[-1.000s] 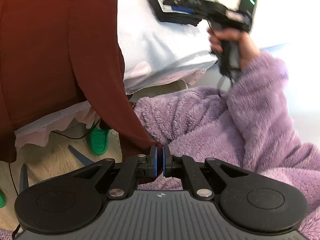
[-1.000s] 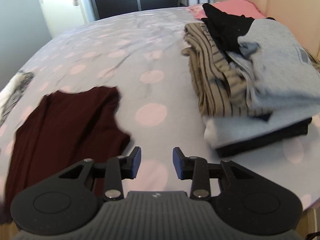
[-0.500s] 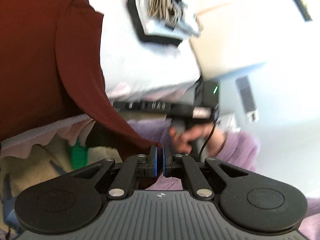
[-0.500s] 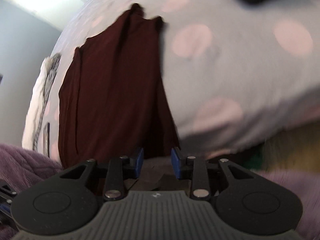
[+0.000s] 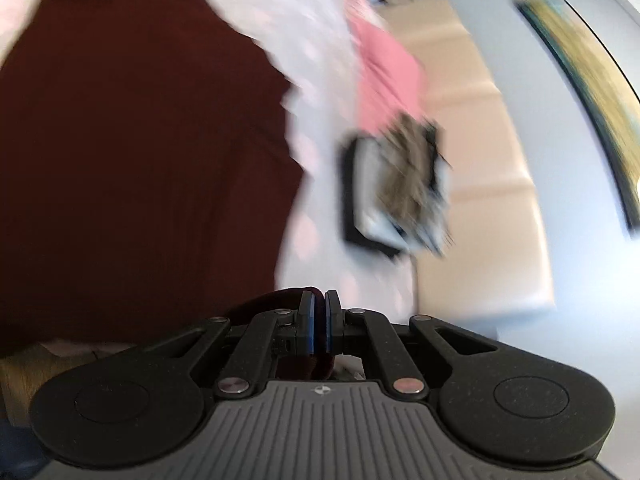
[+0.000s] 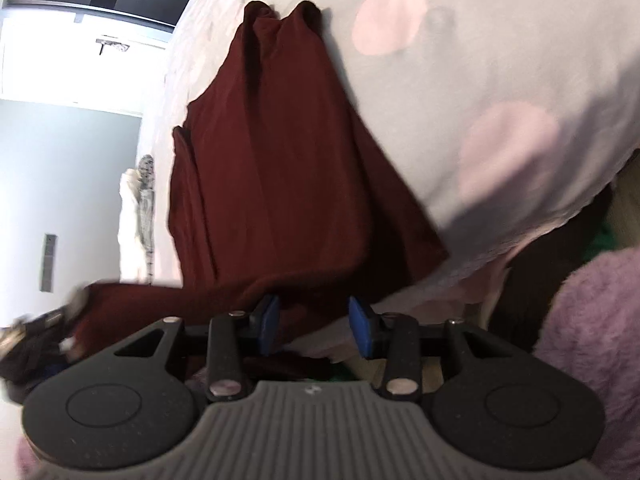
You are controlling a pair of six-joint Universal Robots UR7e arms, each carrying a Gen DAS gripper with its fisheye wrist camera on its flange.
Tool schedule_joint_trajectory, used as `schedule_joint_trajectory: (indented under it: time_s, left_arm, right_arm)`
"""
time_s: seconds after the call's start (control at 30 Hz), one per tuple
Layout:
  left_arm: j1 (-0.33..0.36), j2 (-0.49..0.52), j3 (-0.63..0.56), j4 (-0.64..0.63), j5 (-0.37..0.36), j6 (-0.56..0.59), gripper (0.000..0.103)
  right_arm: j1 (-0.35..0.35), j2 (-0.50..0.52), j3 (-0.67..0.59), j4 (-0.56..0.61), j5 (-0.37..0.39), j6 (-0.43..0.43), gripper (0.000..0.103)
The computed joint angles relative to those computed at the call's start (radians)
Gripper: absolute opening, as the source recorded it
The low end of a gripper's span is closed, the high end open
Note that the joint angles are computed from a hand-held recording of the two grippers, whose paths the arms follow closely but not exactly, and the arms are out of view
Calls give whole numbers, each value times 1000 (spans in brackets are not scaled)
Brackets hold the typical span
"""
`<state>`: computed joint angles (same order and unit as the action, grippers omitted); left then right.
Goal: Fold clothes
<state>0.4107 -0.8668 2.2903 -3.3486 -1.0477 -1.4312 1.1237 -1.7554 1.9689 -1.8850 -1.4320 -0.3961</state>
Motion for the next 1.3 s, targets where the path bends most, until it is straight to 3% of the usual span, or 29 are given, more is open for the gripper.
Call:
schedule_joint_trajectory:
  time_s: [0.17, 0.4, 0.57, 0.73, 0.93, 0.97, 1.0, 1.03, 1.07, 1.2, 1.3]
  left_arm:
    - [33, 34, 2, -18, -10, -71, 3]
    - [38, 57, -5, -82, -5, -25, 3]
    - [33, 54, -20, -61, -2, 3, 3]
    - [18, 50, -46, -6, 3, 46, 3]
    - [1, 68, -68, -28, -18, 78, 3]
    - [-5, 69, -70, -29, -15, 76, 3]
    - [-12, 63, -67, -23, -10, 74, 3]
    - [-19, 55, -63, -16, -5, 73, 3]
    - [-27, 46, -60, -6, -1, 70, 3]
    - [-52, 6, -61, 78, -54, 85, 3]
    - [-68, -14, -82, 158, -146, 108, 3]
  right_arm:
    - [10, 5, 13, 44, 62, 43, 46]
    - [23, -29, 95, 35, 157, 100, 47]
    - [139, -99, 163, -97, 73, -68, 50]
    - [223, -131, 217, -208, 10, -87, 52]
    - [301, -135, 269, -364, -67, -39, 55]
    - [311, -136, 279, -394, -84, -31, 54]
    - [317, -139, 287, -415, -104, -32, 45]
    - [322, -143, 292, -430, -123, -35, 24]
    - [316, -150, 285, -418, -131, -49, 19]
    - [286, -206, 237, -345, -157, -162, 17]
    - [284, -220, 159, -238, -195, -261, 16]
